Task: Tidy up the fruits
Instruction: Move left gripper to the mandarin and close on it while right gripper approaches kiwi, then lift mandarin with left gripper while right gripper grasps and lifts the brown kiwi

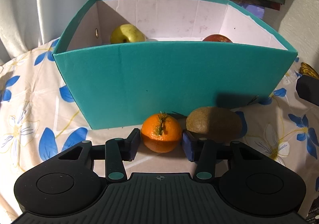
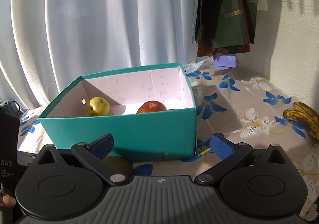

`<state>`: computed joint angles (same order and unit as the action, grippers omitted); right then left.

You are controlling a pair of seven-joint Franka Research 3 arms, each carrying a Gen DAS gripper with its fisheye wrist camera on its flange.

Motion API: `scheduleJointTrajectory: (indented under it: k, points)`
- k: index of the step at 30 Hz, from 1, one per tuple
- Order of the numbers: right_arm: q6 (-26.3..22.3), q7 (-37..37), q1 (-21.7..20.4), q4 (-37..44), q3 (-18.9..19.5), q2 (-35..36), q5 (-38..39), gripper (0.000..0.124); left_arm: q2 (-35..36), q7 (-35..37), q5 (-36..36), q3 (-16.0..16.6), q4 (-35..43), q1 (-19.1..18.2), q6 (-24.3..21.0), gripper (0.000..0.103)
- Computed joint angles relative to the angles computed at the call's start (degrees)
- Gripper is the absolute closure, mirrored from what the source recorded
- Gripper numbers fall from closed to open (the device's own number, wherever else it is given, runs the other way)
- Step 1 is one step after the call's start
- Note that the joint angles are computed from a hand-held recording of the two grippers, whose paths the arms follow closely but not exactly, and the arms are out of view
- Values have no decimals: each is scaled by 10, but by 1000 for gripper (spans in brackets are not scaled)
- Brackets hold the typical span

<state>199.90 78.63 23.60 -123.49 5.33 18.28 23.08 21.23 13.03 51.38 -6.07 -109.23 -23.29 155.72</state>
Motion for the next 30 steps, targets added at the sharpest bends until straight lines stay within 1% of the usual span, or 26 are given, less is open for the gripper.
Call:
scheduleJointTrajectory:
  k: [3, 6, 8, 11, 14, 16, 19, 22, 23, 24, 25, 26, 28, 30]
  points:
    - [-9, 3, -6, 2, 7, 3, -11, 21, 6, -9, 10, 5, 6, -4, 0, 55]
    - [-14, -4, 4, 5, -1, 5, -8, 21, 8, -5, 12, 5, 11, -3, -2, 57]
    - [-16, -8, 10, 7, -6, 6, -3, 21, 4, -5, 14, 5, 10, -7, -15, 58]
    - [-19, -23, 36, 8, -29, 6, 18, 21, -27, -69, 83, 18, -6, -28, -36, 58]
    - [-21, -37, 48, 8, -38, 8, 32, 21, -65, -97, 96, 1, -31, -13, -41, 58]
    - [-25, -51, 67, 12, -52, 12, 48, 21, -90, -117, 101, -11, -44, -6, -60, 58]
    - [-26, -61, 71, 18, -47, 22, 49, 21, -119, -145, 118, -27, -60, 5, -81, 58]
    - [-36, -73, 82, 31, -49, 37, 46, 21, -132, -151, 122, -41, -64, 17, -97, 58]
    - [-41, -79, 95, 37, -58, 43, 50, 21, -134, -154, 125, -44, -66, 21, -96, 58]
    - [-43, -81, 91, 41, -51, 48, 43, 21, -139, -159, 127, -47, -70, 23, -94, 58]
    - [-46, -84, 97, 48, -55, 55, 41, 21, -141, -161, 127, -50, -72, 26, -94, 58]
    - [-49, -88, 111, 55, -66, 62, 45, 22, -142, -159, 125, -52, -75, 29, -92, 58]
    - [-61, -90, 116, 71, -69, 75, 41, 23, -143, -157, 122, -56, -76, 32, -92, 58]
    - [-79, -86, 124, 87, -76, 87, 37, 26, -142, -151, 118, -58, -77, 35, -87, 58]
